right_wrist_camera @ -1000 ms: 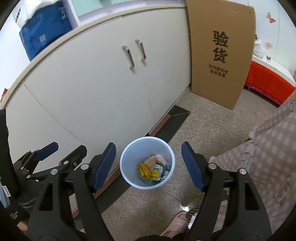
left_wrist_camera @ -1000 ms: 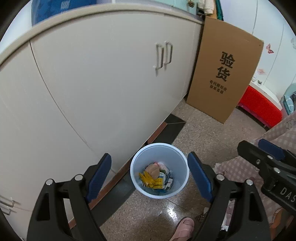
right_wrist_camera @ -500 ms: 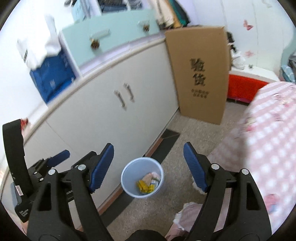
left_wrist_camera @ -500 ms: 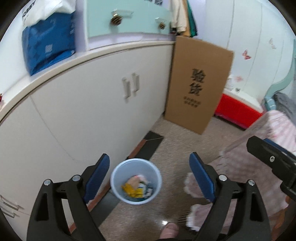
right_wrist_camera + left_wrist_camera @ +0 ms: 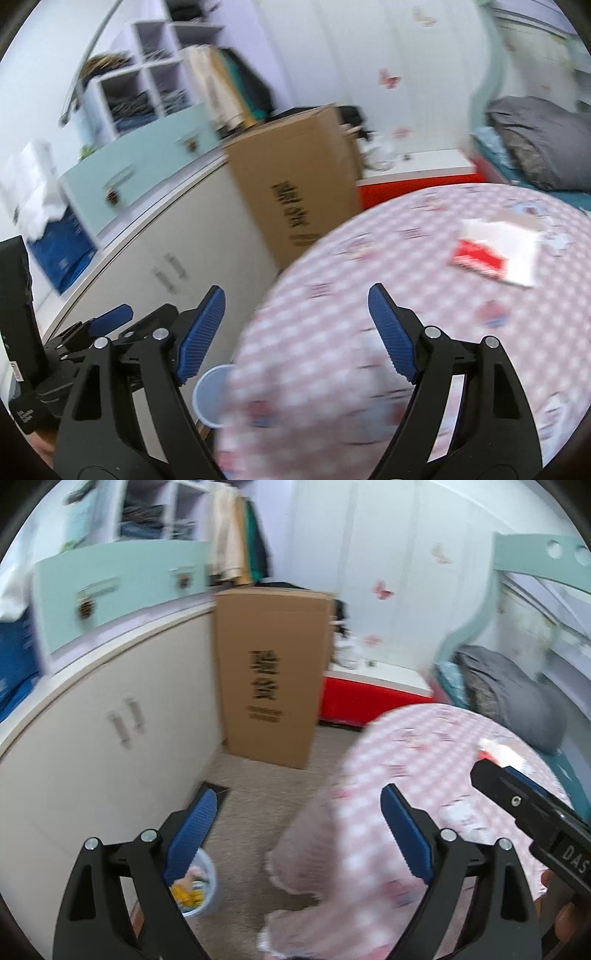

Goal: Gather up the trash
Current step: 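Move both tools back to the red-and-white box on the table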

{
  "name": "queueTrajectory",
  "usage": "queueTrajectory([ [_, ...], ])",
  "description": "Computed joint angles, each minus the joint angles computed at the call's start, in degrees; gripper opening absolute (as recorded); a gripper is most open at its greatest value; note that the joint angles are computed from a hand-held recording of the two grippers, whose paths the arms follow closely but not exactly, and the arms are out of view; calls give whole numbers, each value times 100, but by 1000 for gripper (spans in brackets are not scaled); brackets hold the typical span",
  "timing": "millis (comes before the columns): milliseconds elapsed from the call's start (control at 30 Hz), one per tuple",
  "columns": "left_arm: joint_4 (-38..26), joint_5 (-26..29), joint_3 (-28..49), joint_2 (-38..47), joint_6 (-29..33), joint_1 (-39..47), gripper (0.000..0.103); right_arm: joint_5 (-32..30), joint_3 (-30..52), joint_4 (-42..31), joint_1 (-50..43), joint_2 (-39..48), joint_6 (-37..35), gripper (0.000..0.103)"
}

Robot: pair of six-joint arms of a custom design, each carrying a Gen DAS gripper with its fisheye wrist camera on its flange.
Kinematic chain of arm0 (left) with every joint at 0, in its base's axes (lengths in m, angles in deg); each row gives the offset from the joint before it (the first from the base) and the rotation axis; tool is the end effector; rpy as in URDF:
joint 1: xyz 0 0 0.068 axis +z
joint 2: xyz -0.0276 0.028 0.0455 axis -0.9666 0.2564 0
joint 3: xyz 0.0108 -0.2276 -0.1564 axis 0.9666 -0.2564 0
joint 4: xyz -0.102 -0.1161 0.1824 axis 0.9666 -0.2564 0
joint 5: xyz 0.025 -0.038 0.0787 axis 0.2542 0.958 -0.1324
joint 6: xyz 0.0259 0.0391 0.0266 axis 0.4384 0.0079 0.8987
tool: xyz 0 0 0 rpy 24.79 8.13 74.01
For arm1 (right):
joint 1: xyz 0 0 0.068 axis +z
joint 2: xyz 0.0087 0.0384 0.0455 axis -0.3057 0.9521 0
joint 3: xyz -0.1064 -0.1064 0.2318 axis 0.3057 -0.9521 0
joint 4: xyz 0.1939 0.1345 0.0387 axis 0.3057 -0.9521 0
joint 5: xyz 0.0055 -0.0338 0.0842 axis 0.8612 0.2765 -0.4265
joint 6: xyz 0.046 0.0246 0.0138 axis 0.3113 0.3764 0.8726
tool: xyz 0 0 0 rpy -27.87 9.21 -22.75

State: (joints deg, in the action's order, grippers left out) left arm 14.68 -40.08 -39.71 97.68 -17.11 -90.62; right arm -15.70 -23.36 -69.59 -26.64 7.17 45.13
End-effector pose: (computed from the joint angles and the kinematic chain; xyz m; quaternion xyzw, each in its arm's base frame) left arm 0.1971 -0.0450 0.2390 -0.0779 0.8979 -0.0068 0.4332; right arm 0.2158 -0.0150 0.2183 -0.0303 0.8644 0.2160 0.4530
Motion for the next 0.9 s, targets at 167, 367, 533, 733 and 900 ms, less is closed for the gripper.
queueTrajectory([
  [167, 392, -366, 855, 1462, -415, -1134, 89, -491, 532, 24, -1405, 916, -489, 79],
  [367, 620, 38, 2058, 3180, -604, -1572, 89, -542, 1620, -106, -2313, 2468, -594, 79],
  [533, 668, 167, 3086, 4332, -676, -1750, 89, -556, 2442, -368, -2391, 3499, -389, 79],
  [733, 632, 549, 4164, 5393, -991, -1717, 88, -573, 2856, -454, -2328, 4025, -218, 77],
  [900, 531, 843, 4805, 6010, -1119, -1639, 87, -704, 2993, -424, -2289, 4316, -200, 75],
])
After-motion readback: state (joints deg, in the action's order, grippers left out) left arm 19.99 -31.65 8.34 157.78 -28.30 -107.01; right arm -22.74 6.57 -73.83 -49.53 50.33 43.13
